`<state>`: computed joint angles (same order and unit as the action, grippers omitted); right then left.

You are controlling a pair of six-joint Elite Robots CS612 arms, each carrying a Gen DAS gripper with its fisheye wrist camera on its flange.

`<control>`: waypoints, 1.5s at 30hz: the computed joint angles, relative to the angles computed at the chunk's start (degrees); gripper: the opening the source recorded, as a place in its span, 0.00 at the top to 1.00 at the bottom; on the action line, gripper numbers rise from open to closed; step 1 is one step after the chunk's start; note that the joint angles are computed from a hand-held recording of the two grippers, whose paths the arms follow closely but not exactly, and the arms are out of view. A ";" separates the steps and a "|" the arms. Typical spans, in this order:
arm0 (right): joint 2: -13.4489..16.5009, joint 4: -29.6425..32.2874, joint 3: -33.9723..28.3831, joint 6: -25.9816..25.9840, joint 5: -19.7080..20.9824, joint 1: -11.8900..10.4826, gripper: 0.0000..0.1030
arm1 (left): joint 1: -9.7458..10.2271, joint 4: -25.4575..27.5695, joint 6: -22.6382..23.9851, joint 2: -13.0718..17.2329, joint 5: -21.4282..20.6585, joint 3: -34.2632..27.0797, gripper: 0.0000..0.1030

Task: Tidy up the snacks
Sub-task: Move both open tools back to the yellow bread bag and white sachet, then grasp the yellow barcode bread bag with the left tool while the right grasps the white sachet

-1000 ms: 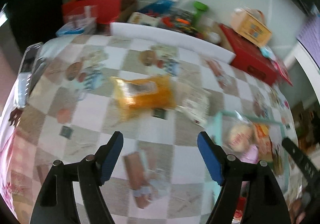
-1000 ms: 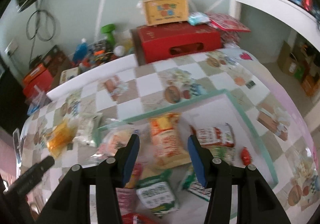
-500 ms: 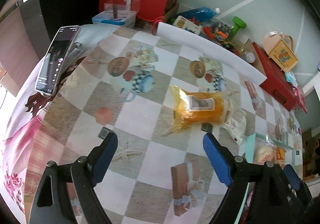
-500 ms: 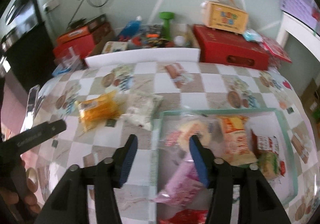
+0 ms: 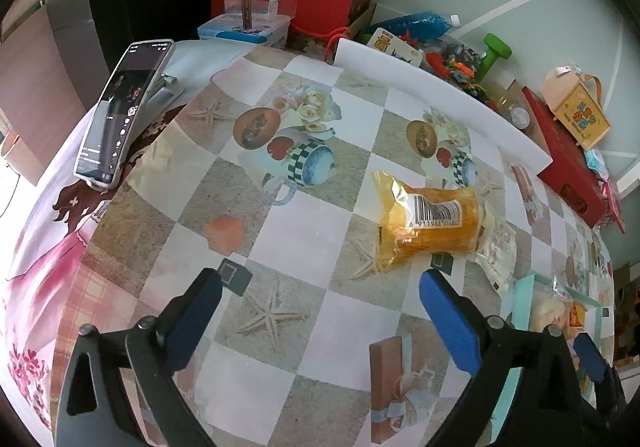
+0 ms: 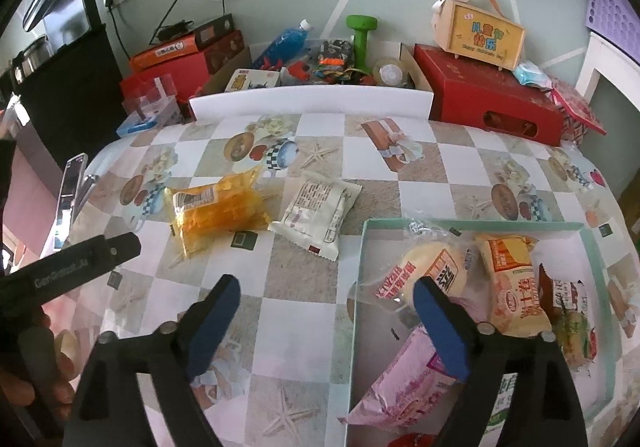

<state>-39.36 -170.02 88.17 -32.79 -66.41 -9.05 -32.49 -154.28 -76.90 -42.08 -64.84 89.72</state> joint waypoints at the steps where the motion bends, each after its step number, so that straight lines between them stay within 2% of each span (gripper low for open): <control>1: 0.16 -0.13 -0.18 0.14 0.13 0.00 0.02 | 0.07 -0.27 0.21 0.11 0.08 -0.05 0.04; 7: 0.96 -1.08 -1.00 0.71 0.76 0.03 0.00 | 0.44 -2.71 2.31 0.88 0.30 -0.61 0.03; 22: 1.83 -1.25 -2.60 4.21 1.75 0.13 0.00 | 0.32 -4.15 10.00 2.32 1.38 -3.32 0.01; 30: 2.15 0.55 -4.07 7.31 1.48 0.21 0.00 | 0.54 -4.56 10.68 2.62 2.18 -3.84 0.01; 38: 2.44 4.27 -6.52 7.69 3.00 0.68 0.00 | 0.70 -4.21 11.67 3.34 2.17 -5.04 0.01; 42: 3.22 9.32 -9.49 7.94 3.95 0.95 0.01 | 0.82 -3.78 12.36 3.93 1.53 -5.91 0.01; 45: 4.03 13.58 -12.09 8.45 3.76 1.19 0.05 | 0.89 -3.06 13.10 4.57 0.78 -6.98 0.01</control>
